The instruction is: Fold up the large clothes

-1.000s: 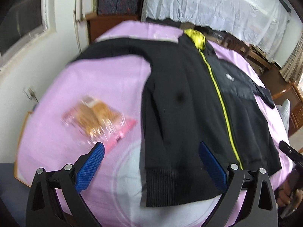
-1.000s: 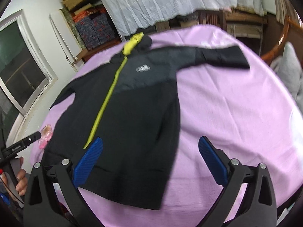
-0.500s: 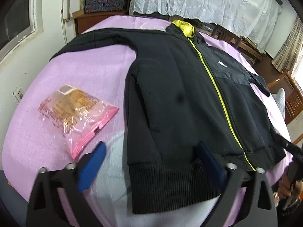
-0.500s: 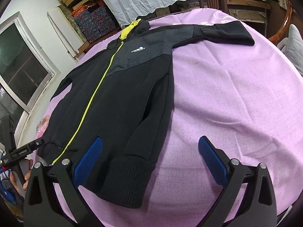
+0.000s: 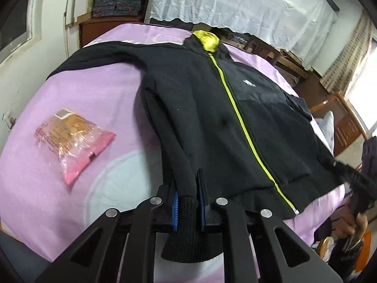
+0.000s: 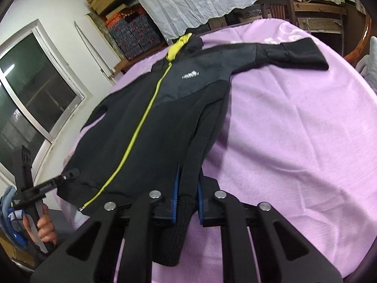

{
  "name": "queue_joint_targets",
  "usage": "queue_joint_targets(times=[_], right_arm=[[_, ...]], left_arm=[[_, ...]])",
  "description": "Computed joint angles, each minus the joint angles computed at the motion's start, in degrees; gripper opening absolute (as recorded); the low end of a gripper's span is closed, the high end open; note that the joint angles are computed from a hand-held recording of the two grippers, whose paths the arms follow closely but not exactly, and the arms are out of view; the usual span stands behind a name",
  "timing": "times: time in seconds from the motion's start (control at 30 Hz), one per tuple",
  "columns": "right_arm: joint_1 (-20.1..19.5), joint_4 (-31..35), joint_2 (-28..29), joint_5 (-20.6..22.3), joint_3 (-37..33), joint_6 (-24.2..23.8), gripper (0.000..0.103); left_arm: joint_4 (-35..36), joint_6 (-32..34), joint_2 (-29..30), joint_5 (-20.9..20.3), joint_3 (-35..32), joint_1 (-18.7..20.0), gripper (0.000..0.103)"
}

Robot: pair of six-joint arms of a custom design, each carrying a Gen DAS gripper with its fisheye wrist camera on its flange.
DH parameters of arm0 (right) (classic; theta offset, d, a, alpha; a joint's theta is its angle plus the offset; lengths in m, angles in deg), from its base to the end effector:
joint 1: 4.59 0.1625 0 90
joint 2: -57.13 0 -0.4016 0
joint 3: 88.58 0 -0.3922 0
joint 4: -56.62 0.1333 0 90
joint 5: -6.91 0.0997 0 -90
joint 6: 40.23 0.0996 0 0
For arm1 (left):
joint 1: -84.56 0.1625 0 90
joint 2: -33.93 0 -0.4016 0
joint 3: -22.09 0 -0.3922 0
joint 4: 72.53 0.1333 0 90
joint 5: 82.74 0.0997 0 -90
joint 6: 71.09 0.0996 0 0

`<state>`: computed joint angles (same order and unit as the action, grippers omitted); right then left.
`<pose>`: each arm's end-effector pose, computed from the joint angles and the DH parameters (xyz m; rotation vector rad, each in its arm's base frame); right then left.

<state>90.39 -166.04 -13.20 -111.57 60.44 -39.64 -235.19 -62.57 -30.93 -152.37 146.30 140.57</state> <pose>0.1151 -0.3328 0.1852 -0.2196 -2.4278 1.2594 -0.1341 -0.4994 0.1207 0.9654 2.6446 -0.4318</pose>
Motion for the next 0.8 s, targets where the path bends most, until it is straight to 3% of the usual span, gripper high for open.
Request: queue_joint_targets(times=[0.1, 0.2, 0.37, 0.4, 0.43, 0.47, 0.53, 0.67, 0.8], right_arm=[[-0.21, 1.32, -0.87, -0.86, 0.56, 0.19, 0.011], [-2.35, 4.00, 0.32, -0.53, 0.35, 1.41, 0.011], [-2.14, 6.26, 0.99, -1.63, -0.51, 1.41, 0.020], [-2.06, 6.79, 0.37, -1.84, -0.53, 1.52, 0.040], [-1.84, 6.14, -0.20, -2.55, -0.36, 1.65, 0.066], [-1.16, 3.09, -0.23, -4.52, -0.50, 1.10, 0.073], [-1.05, 2.94, -2.47, -5.35, -1.16, 0.04, 0.074], [-5.01, 7.70, -7.61, 0.55, -5.05, -2.19, 0.072], [-9.52, 17.68, -7.59, 6.03, -12.59, -1.51, 0.053]], left_arm=[[-0.28, 0.68, 0.95, 1.42, 0.11, 0.30, 0.014], [1.55, 0.52, 0.66, -1.01, -1.19, 2.06, 0.018], [-1.78, 2.40, -1.18, 5.55, -0.42, 0.03, 0.038], [-3.12, 2.99, -1.30, 6.98, -0.22, -0.58, 0.043], [-4.61, 4.05, -1.09, 8.63, -0.41, -1.49, 0.045], [-4.99, 4.57, -0.93, 9.06, -0.77, -1.92, 0.048], [-4.92, 5.60, 0.36, 9.12, -2.76, -2.92, 0.050], [-2.84, 5.87, 6.75, 6.63, -9.84, -4.14, 0.057], [3.43, 5.46, 15.13, 5.73, -18.51, -4.65, 0.058]])
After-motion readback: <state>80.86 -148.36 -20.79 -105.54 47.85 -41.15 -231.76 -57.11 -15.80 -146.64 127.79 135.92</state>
